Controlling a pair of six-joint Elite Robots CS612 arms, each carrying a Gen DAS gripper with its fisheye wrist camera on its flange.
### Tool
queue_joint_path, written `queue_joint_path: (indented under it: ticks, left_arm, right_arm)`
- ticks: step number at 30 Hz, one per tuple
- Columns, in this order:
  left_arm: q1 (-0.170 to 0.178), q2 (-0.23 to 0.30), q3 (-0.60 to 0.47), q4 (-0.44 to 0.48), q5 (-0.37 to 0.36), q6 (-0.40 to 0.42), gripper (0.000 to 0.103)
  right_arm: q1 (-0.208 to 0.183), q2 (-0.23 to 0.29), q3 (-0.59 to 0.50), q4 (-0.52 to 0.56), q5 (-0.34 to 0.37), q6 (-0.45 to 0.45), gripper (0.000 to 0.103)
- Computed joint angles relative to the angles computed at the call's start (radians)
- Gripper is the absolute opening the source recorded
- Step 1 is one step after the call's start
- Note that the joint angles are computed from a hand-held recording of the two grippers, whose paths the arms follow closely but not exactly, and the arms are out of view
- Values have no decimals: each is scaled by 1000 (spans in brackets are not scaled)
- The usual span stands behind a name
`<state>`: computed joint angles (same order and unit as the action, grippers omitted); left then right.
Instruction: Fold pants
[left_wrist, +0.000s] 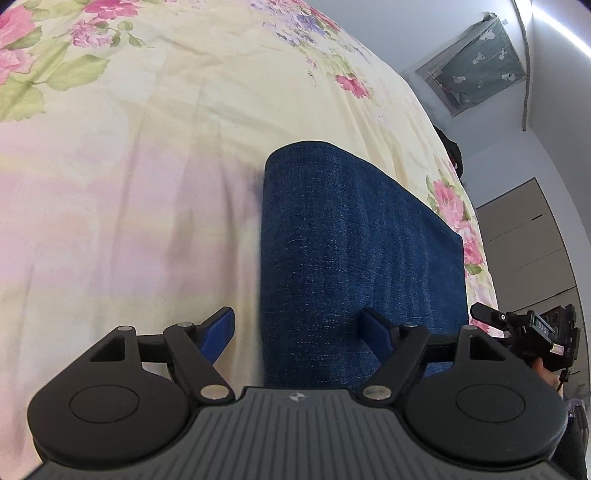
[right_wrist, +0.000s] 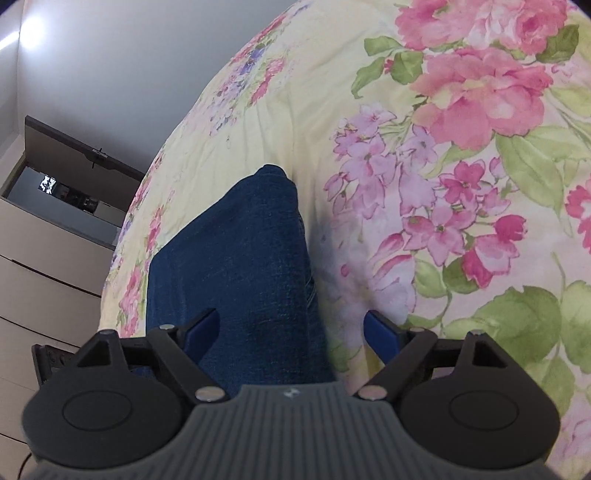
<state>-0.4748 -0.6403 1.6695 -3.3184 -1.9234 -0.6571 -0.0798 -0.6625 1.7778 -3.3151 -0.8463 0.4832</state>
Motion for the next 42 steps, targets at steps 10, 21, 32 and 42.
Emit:
queue_joint_path:
  ticks: [10, 21, 32, 42]
  left_arm:
    - [5, 33, -40, 0, -60, 11, 98]
    - [9, 57, -72, 6, -106, -2, 102]
    - [-2, 59, -88, 24, -92, -6, 103]
    - [-11, 64, -59, -67, -48, -14, 102]
  right_arm:
    - [3, 23, -68, 161, 88, -170, 83]
    - [11, 84, -178, 378, 287, -305, 83]
    - [8, 95, -203, 453, 335, -352, 83]
    - [-3, 101, -179, 341, 323, -297, 75]
